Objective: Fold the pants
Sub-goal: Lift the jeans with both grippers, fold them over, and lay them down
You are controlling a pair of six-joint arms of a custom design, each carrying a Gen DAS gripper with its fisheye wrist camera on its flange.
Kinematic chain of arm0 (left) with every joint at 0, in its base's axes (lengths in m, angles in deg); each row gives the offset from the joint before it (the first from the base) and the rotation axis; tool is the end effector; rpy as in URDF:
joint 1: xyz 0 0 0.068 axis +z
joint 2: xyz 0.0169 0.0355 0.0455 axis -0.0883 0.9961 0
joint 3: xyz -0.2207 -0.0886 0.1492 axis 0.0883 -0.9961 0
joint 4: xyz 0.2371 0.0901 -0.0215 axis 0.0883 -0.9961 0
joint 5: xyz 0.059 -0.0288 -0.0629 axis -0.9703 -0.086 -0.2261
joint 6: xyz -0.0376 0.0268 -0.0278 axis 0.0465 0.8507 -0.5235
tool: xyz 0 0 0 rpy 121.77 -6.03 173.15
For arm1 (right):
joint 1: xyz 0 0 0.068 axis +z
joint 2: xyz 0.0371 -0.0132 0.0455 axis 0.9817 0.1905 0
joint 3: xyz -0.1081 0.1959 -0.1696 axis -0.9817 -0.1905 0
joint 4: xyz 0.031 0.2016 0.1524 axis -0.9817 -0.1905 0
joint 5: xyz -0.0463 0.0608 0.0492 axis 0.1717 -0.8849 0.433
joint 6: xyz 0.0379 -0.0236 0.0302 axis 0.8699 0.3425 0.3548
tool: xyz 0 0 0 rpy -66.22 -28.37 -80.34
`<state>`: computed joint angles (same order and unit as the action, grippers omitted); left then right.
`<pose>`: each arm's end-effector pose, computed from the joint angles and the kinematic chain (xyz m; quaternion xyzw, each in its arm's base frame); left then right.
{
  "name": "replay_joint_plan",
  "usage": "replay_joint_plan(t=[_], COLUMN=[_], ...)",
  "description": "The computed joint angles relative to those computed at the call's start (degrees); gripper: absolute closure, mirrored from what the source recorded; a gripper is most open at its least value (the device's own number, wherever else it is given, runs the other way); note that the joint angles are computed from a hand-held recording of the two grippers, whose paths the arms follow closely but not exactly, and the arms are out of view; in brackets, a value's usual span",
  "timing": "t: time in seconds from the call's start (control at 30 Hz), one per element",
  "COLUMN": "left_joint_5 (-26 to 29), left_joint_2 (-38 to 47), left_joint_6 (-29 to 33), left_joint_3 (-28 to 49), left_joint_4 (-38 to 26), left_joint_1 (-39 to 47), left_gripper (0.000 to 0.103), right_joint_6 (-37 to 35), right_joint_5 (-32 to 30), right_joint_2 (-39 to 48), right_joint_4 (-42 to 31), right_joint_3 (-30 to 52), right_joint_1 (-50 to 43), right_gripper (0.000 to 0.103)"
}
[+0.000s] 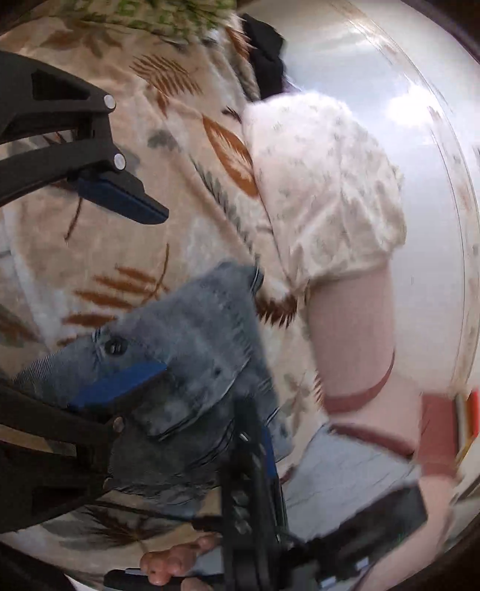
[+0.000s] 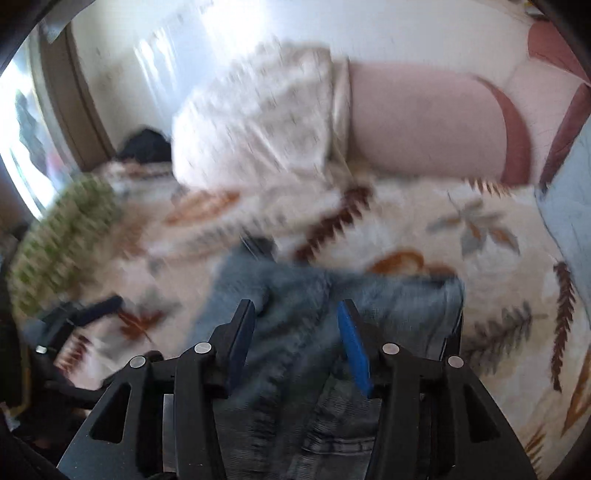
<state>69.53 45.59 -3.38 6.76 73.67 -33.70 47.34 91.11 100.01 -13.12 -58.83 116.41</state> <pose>0.1937 -0.1142 0.1378 0.4066 0.8139 -0.1291 0.3943 0.1544 0.0996 0.1913 0.1179 0.9302 0.0333 0.3460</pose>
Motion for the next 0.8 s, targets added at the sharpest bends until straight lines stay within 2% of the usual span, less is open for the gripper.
replay_joint_plan(t=[0.07, 0.13, 0.2, 0.3, 0.4, 0.53, 0.6, 0.67, 0.73, 0.8], left_joint_5=[-1.9, -1.37, -2.78, -4.04, -2.21, 0.78, 1.75, 3.37, 5.48, 7.22], left_joint_2=[0.91, 3.94, 7.29, 11.05, 15.54, 16.35, 12.34, 6.06, -1.33, -6.93], left_joint_6=[1.14, 0.3, -1.14, -2.12, -5.01, -7.9, -8.28, -7.72, -6.81, -5.79], left_joint_3=[-1.21, 0.11, 0.2, 0.24, 3.86, 5.05, 4.57, 3.02, 0.59, -0.91], left_joint_4=[1.96, 1.67, 4.14, 7.93, 5.28, 2.23, -2.0, -6.19, -9.3, -13.36], left_joint_1=[-3.16, -4.76, -6.76, -7.97, -6.42, -3.72, -2.41, -0.58, 1.45, 2.27], left_gripper=[0.025, 0.025, 0.025, 0.023, 0.018, 0.014, 0.015, 0.016, 0.016, 0.016], right_joint_6=[2.33, 4.55, 5.5, 5.75, 4.23, 3.06, 4.68, 7.7, 10.16, 11.57], right_joint_5=[0.45, -0.15, -2.22, -1.91, -6.07, -11.22, -12.74, -12.93, -9.21, -3.68], right_joint_2=[-0.41, -0.82, -1.77, -3.3, -4.97, -7.44, -14.37, -21.66, -27.18, -30.96], right_joint_4=[-0.38, 0.66, 6.27, 14.2, 14.62, 20.63, 17.56, 10.52, 2.46, -1.99], right_joint_3=[-3.11, -6.87, -12.35, -18.8, -19.45, -23.02, -23.67, -22.27, -18.72, -16.25], right_joint_1=[1.14, 1.65, 1.0, 1.01, -3.02, -8.46, -9.09, -7.94, -4.24, -0.21], right_gripper=[0.06, 0.063, 0.063, 0.063, 0.063, 0.064, 0.064, 0.058, 0.055, 0.054])
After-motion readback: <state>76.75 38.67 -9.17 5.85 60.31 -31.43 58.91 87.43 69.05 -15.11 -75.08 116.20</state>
